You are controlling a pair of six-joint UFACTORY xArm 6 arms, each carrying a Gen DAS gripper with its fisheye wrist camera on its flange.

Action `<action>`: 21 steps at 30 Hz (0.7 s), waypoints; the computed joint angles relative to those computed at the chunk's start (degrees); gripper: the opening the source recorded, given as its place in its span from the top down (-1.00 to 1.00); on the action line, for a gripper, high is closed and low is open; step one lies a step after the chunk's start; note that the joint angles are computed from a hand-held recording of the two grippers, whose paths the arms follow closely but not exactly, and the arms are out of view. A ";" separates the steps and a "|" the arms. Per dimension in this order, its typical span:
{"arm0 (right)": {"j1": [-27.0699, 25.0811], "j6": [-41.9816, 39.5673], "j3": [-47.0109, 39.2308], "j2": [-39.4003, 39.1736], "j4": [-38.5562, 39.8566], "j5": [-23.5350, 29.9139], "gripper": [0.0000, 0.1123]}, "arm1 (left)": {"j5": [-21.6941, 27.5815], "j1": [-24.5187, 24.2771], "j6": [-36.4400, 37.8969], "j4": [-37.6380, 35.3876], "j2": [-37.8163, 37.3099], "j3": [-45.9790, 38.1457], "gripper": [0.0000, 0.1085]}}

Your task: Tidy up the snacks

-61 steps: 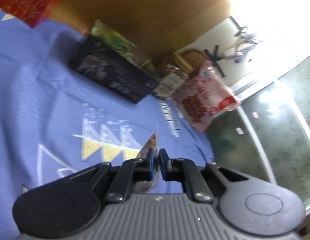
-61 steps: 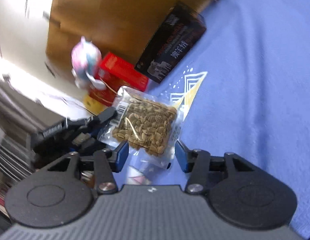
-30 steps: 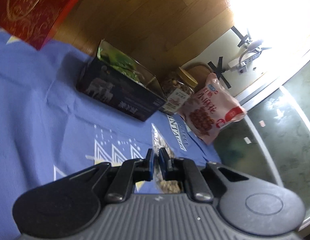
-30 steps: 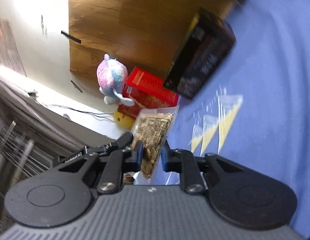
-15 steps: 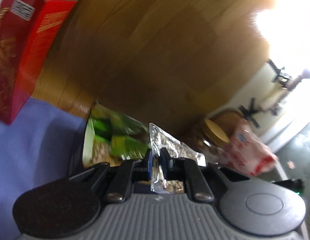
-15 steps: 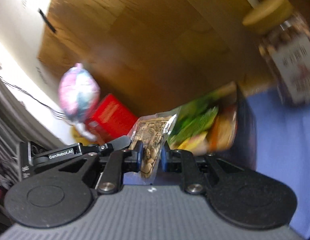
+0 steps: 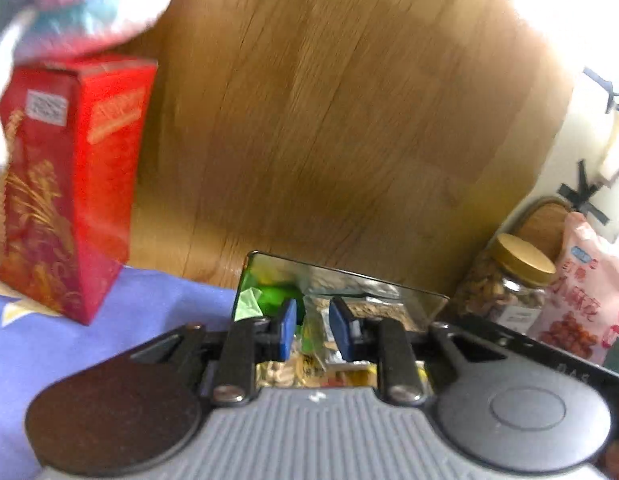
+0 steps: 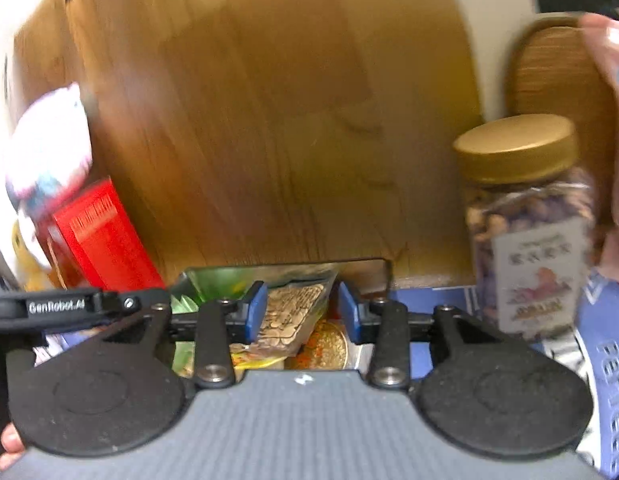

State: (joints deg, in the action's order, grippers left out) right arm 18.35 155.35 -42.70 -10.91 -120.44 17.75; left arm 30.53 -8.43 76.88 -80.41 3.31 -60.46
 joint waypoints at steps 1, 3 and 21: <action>0.92 2.49 2.83 -2.82 -0.28 1.15 0.24 | -0.04 0.19 1.58 -0.58 -1.94 1.77 0.64; 3.82 4.96 8.78 -8.69 2.53 4.43 0.24 | -1.30 -0.09 5.88 -2.26 -6.30 6.10 0.60; 52.69 -2.99 19.19 -19.05 46.63 48.26 -0.02 | -13.08 -6.27 7.26 6.50 -47.37 45.06 -0.03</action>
State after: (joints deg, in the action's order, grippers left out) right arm 71.04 152.36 -23.50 -29.96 -73.81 66.01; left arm 17.45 -14.70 84.13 -73.91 -44.07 -15.40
